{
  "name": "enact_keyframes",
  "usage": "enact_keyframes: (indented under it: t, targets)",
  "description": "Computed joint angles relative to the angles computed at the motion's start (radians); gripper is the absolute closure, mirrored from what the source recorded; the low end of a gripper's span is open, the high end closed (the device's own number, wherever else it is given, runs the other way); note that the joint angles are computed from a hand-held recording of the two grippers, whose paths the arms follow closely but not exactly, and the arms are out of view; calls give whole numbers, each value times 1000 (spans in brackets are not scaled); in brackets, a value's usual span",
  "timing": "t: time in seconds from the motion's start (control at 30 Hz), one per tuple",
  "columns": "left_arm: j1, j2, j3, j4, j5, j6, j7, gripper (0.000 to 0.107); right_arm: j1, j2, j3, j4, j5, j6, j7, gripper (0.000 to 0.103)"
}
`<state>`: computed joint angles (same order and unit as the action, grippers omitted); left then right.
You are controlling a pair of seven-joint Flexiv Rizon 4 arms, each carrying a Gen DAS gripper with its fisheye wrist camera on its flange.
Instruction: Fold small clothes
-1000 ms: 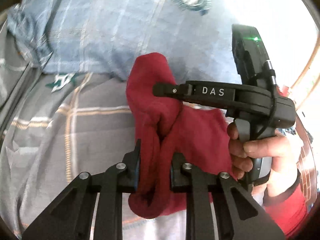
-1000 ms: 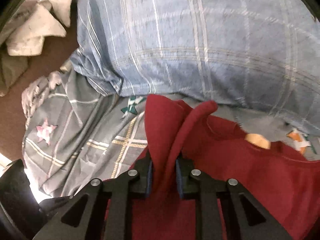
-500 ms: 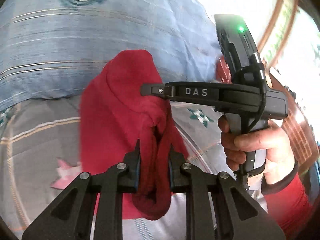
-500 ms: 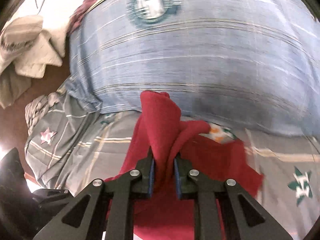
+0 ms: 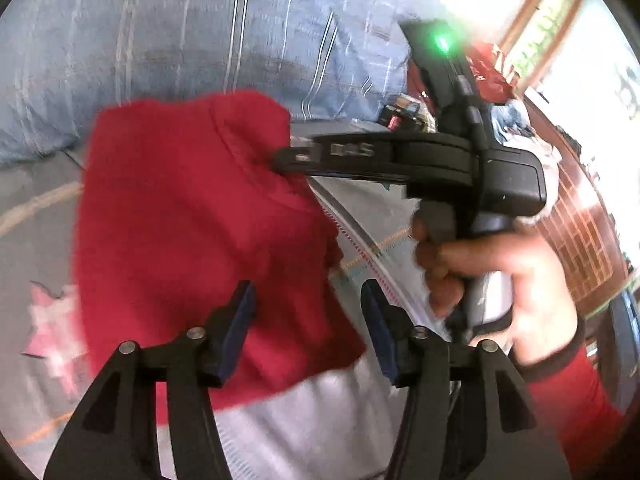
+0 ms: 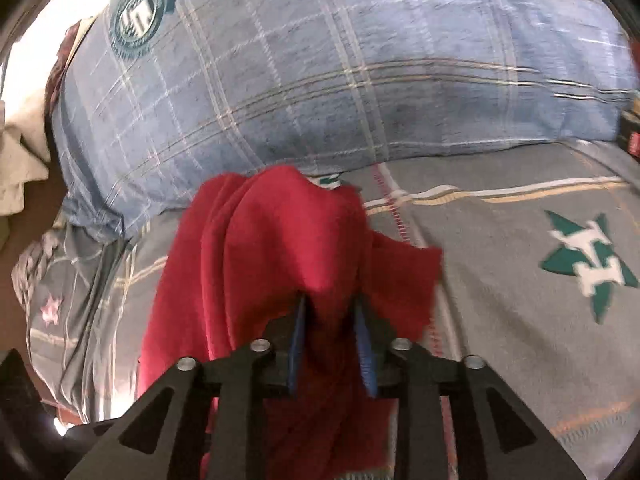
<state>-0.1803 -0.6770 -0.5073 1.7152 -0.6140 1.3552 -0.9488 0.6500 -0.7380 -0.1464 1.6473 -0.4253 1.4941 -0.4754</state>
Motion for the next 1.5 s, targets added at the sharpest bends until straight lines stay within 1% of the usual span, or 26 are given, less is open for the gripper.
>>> enact_keyframes:
  t: [0.1, 0.17, 0.23, 0.27, 0.37, 0.43, 0.47, 0.5, 0.53, 0.57, 0.6, 0.67, 0.7, 0.77, 0.8, 0.87, 0.93, 1.0, 1.07, 1.1, 1.17, 1.27, 1.33, 1.4, 1.47, 1.5]
  targets:
    - [67, 56, -51, 102, -17, 94, 50, 47, 114, 63, -140, 110, -33, 91, 46, 69]
    - [43, 68, 13, 114, 13, 133, 3, 47, 168, 87, -184, 151, -37, 165, 22, 69]
    - [3, 62, 92, 101, 52, 143, -64, 47, 158, 87, -144, 138, -36, 170, -32, 69]
    - [-19, 59, 134, 93, 65, 134, -109, 47, 132, 81, -91, 115, -45, 146, -72, 69]
    - [-39, 23, 182, 57, 91, 99, -197, 47, 121, 57, -43, 75, -44, 54, -119, 71]
    - [-75, -3, 242, 21, 137, 59, -251, 47, 152, 51, -72, 92, -58, -15, -91, 73]
    - [-78, 4, 245, 39, 154, 60, -266, 47, 157, 50, -78, 108, -66, -23, -72, 74]
    - [-80, 2, 250, 40, 171, 50, -277, 47, 185, 43, -113, 127, -55, -4, -57, 74]
    - [-82, -5, 253, 34, 187, 38, -287, 47, 217, 44, -169, 171, -95, 65, -2, 74]
    - [-84, -11, 259, 23, 202, 26, -297, 47, 228, 50, -194, 196, -120, 104, 31, 74]
    - [-76, -3, 254, 31, 211, 28, -300, 47, 229, 58, -185, 197, -80, 97, -1, 74]
    - [-67, 6, 245, 39, 229, 51, -304, 47, 236, 79, -194, 203, -66, 104, -5, 69]
    - [-67, 6, 243, 36, 237, 64, -307, 47, 269, 82, -241, 208, -60, 121, 6, 67]
    - [-67, -1, 244, 23, 253, 81, -315, 46, 372, 74, -380, 214, -38, 137, 36, 47]
    - [-65, -9, 241, 14, 259, 80, -316, 46, 396, 57, -424, 194, -24, 121, 45, 44]
    - [-52, -26, 225, 6, 263, 82, -312, 45, 375, 27, -420, 137, -11, 82, 46, 44]
    - [-58, -47, 231, -12, 270, 84, -323, 39, 302, -1, -352, 69, -16, 47, 33, 49]
    - [-56, -63, 230, -21, 274, 94, -332, 31, 230, -38, -280, -21, -39, -53, 19, 52]
    - [-41, -76, 212, -33, 273, 87, -328, 27, 180, -77, -232, -80, -50, -142, 20, 56]
    - [-33, -79, 204, -37, 272, 81, -325, 26, 159, -87, -213, -88, -51, -133, 26, 56]
    - [-23, -84, 190, -43, 268, 76, -320, 25, 120, -115, -191, -83, -33, -26, 81, 55]
    - [-3, -81, 162, -36, 257, 83, -312, 26, 82, -92, -150, -49, -9, 35, 98, 45]
    - [50, -77, 92, -8, 238, 118, -281, 25, 105, -58, -174, 8, 18, 78, 127, 40]
    - [123, -81, -4, 17, 212, 157, -253, 25, 131, -28, -201, 79, 67, 187, 143, 28]
    - [195, -100, -99, 19, 185, 151, -236, 23, 152, -14, -213, 130, 123, 273, 134, 13]
    - [226, -114, -138, 12, 168, 134, -231, 23, 147, -13, -201, 135, 140, 283, 126, 13]
